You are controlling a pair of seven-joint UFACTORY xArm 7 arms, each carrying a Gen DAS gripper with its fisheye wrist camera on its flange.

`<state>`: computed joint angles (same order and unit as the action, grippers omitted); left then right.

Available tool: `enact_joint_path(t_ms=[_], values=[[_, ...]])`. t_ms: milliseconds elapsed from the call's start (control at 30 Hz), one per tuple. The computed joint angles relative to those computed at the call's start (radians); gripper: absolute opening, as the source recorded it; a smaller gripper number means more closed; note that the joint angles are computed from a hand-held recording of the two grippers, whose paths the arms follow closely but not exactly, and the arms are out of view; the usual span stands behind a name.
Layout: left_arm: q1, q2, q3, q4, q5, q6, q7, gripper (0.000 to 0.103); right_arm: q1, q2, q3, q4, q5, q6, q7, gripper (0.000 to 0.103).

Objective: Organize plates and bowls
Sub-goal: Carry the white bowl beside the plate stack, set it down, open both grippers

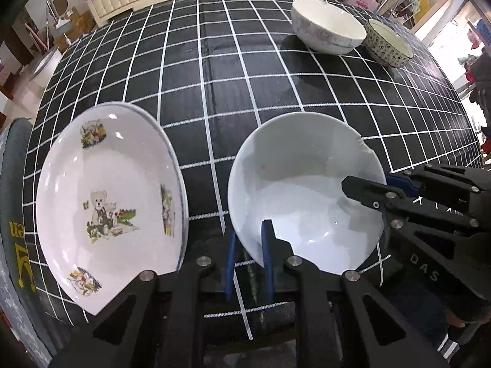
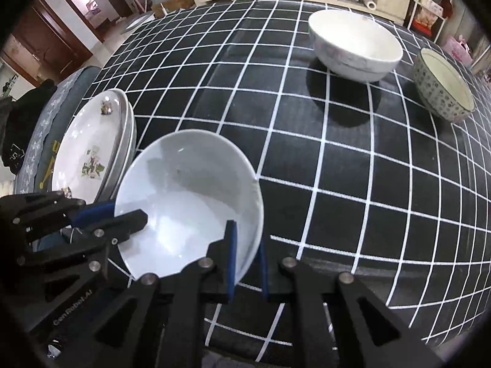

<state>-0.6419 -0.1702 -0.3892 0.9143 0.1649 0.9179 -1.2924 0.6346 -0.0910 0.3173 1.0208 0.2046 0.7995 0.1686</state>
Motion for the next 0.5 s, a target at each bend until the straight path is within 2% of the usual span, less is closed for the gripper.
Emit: enact_joint_path(t_ms=[167, 300, 400, 500], values=[[-0.002, 0.003, 0.002, -0.001, 0.004, -0.001, 0.015, 0.014, -0.004, -0.002, -0.011, -0.003, 0.046, 0.002, -0.021, 0.016], [-0.004, 0.019, 0.002, 0.022, 0.013, 0.020, 0.037, 0.014, -0.014, -0.028, -0.014, -0.009, 0.032, 0.003, -0.007, 0.017], [-0.005, 0.015, -0.007, 0.037, 0.047, 0.062, 0.003, 0.014, -0.019, -0.048, -0.021, -0.012, 0.047, 0.015, -0.012, 0.017], [-0.007, -0.014, -0.006, 0.027, 0.038, 0.068, -0.014, 0.015, -0.025, -0.077, -0.017, -0.013, 0.025, 0.029, -0.003, 0.017]])
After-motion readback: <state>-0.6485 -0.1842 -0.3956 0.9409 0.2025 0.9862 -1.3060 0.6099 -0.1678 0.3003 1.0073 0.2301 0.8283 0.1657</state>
